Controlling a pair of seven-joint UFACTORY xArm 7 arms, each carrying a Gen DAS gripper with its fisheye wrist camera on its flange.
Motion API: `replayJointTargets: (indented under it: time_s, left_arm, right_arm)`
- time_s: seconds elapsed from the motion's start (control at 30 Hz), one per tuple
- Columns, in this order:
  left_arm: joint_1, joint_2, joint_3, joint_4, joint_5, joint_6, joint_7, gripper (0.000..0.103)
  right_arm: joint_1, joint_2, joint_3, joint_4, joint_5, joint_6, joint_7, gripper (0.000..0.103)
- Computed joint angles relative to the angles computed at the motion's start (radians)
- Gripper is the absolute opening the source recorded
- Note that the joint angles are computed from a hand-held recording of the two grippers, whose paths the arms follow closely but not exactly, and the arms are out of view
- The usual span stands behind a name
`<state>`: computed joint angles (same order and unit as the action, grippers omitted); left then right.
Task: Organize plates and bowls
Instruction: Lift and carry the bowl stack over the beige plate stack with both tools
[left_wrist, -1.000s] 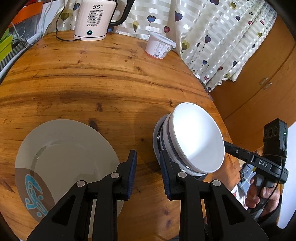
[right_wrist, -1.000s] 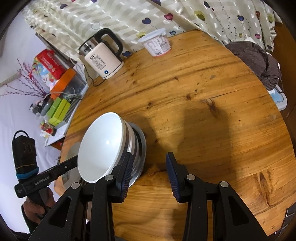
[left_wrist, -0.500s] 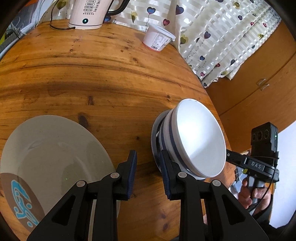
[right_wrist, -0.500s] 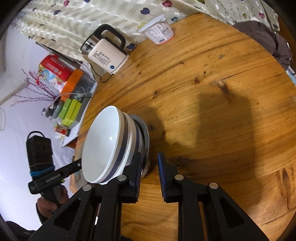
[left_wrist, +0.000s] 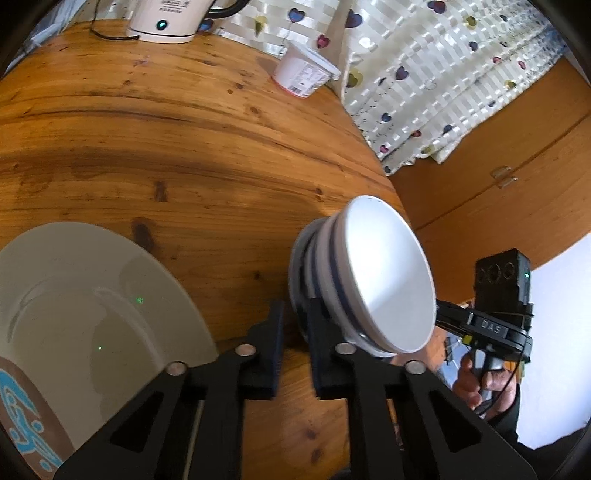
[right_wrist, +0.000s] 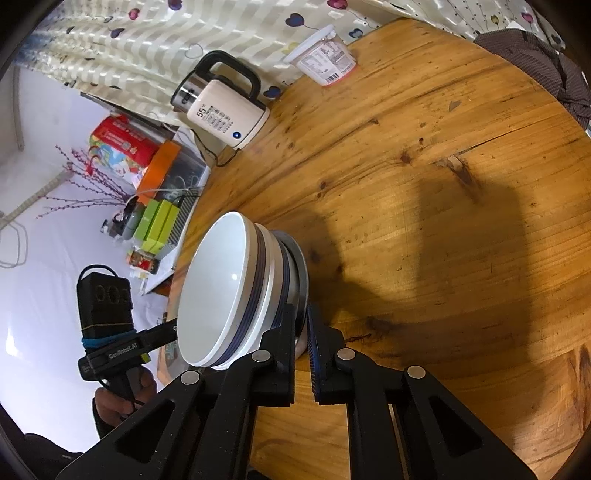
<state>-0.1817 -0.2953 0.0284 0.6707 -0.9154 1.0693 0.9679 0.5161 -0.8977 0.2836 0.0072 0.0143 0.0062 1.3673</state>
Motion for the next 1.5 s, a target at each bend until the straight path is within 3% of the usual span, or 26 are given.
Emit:
replayJointTargets:
  time_s: [0.4, 1.1, 1.5]
  left_arm:
    - [0.022, 0.043, 0.006, 0.026, -0.029, 0.059, 0.022, 0.006]
    - [0.031, -0.001, 0.014, 0.014, -0.034, 0.059, 0.024, 0.006]
    - [0.052, -0.040, 0.045, 0.008, -0.030, 0.073, 0.031, 0.006]
  right_arm:
    - [-0.015, -0.015, 0.024, 0.007, -0.007, 0.031, 0.022, 0.008]
    - [-0.022, -0.029, 0.025, 0.045, -0.017, 0.079, 0.010, 0.008]
    - [-0.040, 0.042, 0.040, 0.114, -0.022, 0.062, -0.028, 0.008]
